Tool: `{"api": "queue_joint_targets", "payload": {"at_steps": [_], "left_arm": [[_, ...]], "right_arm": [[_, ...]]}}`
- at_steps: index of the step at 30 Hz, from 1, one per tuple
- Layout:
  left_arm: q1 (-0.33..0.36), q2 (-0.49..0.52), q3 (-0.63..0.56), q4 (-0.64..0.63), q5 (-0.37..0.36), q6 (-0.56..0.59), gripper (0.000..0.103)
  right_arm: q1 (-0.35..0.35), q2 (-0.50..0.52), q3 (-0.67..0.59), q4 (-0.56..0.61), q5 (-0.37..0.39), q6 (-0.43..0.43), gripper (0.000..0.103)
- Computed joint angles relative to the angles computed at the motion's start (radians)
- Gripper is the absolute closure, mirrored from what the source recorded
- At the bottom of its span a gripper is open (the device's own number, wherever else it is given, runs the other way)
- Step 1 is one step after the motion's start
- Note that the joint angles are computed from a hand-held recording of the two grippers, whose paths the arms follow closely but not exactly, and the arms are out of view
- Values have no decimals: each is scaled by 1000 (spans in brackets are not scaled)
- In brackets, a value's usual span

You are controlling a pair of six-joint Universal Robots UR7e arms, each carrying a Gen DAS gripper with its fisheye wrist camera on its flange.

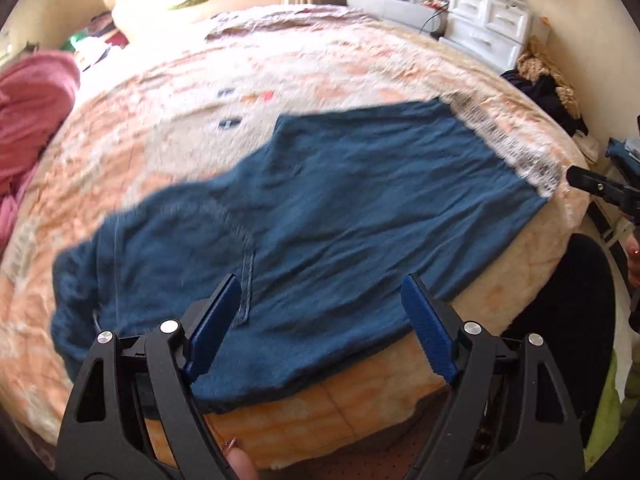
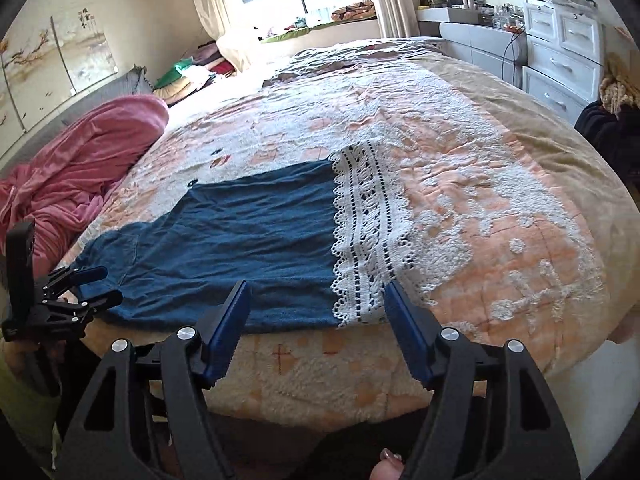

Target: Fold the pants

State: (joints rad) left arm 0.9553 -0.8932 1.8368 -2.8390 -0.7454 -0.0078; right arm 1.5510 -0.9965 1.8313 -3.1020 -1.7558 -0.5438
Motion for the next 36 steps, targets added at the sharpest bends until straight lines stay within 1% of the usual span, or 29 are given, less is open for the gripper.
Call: {"api": "queue_joint_targets", "payload": {"at_steps": [4,7,10,12,17,19,21,25,27,29,30,32,34,36], "left_arm": [[-19,37,-77,-3,-33,72,22],[-24,79,-148,13,-61,119,17],[-24,142,-238,19,-78,188,13],[-16,193,-328,65,-109,220,11],[4,331,-572,194,-182,272,10],[18,388,-680,264,-211,278,10],[36,459,-815,358,-237,268,10],[61,573,-1028,499,-267,290,11],[75,628,-1139,579,-293,293,13],[87,676,-1239,652,-332,301,18],[92,701,-1289,693,-349,312,19],[100,743,-1370,761,-374,324,25],[110,782,-1451,840,-401,322,28],[114,812,-1504,882,-408,332,32]], "right_arm": [[-11,-18,5,-31,7,25,27],[-16,-20,9,-55,-11,25,25],[-29,-22,9,-52,-6,49,25],[-36,-20,6,-50,-6,64,25],[-53,-5,-6,-35,8,111,25],[-59,3,-12,-27,14,135,25],[-65,11,-19,-11,21,157,25],[-69,26,-33,2,35,178,26],[-72,33,-45,25,45,193,26],[-73,44,-51,21,38,195,26],[-75,48,-54,20,40,198,27],[-79,54,-58,15,39,215,30],[-80,60,-58,4,29,234,34],[-79,63,-59,-3,19,240,35]]}}
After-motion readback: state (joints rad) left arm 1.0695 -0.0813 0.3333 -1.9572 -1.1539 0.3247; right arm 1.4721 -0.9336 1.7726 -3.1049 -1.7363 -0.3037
